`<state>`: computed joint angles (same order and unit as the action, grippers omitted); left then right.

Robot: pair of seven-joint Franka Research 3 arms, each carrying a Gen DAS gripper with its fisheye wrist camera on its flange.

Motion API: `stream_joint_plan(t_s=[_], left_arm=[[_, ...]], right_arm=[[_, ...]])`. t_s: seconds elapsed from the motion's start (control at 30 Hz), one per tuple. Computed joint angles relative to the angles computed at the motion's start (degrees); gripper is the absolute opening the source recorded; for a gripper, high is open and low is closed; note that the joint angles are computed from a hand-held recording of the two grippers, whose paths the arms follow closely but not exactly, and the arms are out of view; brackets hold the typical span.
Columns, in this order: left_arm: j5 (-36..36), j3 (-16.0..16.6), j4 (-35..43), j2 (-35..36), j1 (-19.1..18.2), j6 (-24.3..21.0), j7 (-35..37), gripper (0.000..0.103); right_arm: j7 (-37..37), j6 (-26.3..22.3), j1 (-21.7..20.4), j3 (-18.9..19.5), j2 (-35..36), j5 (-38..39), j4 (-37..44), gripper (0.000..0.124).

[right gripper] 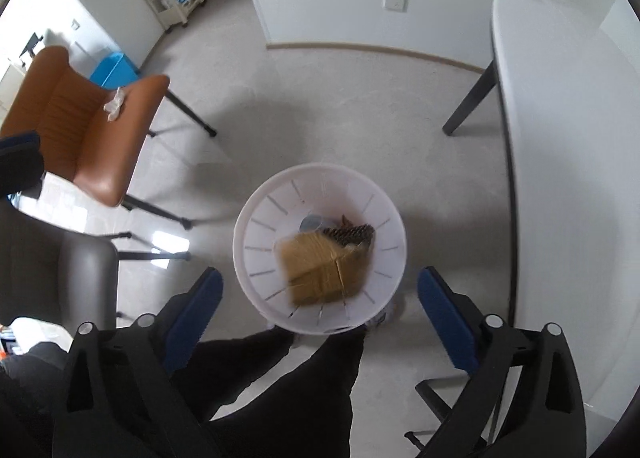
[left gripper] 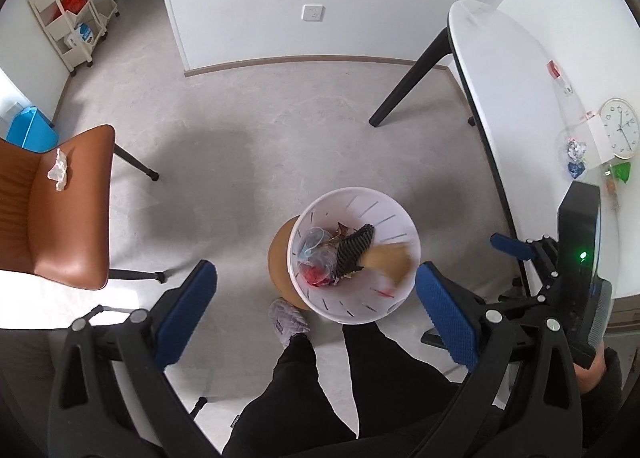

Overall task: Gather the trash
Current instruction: 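Return to the table and grasp the blue crumpled cloth with the right tool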

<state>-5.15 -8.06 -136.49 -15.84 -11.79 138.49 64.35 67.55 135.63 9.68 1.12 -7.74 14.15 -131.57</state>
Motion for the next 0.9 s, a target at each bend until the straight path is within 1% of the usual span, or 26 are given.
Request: stream_joint_plan(t_s=[0.1, 0.33, 0.57, 0.73, 0.9], left_arm=[[0.0, -0.14, 0.13, 0.11, -0.26, 0.37, 0.52, 0.095], [-0.24, -0.39, 0.5, 0.47, -0.96, 1.43, 1.74, 0.095], [-1.18, -0.77, 2.25, 2.03, -1.77, 1.04, 3.21, 0.095], [-2.02, -1.67, 5.54, 4.63, -2.9, 0.56, 6.28, 0.095], [-0.23, -3.7, 10.83, 8.63, -3.61, -0.28, 5.8, 0.095]], right_arm=[[1.1, 0.31, -0.56, -0.49, -1.66, 0.69, -0.33, 0.1], [4.89, 1.69, -2.97, -1.21, -5.48, -1.31, -1.0, 0.1], [7.47, 2.44, -4.73, -1.76, -6.99, -2.21, -1.59, 0.1], [9.86, 2.69, -6.32, -2.48, -8.39, -2.37, -2.4, 0.1], [8.88, 3.11, -8.3, -4.31, -8.9, -1.73, -2.83, 0.1]])
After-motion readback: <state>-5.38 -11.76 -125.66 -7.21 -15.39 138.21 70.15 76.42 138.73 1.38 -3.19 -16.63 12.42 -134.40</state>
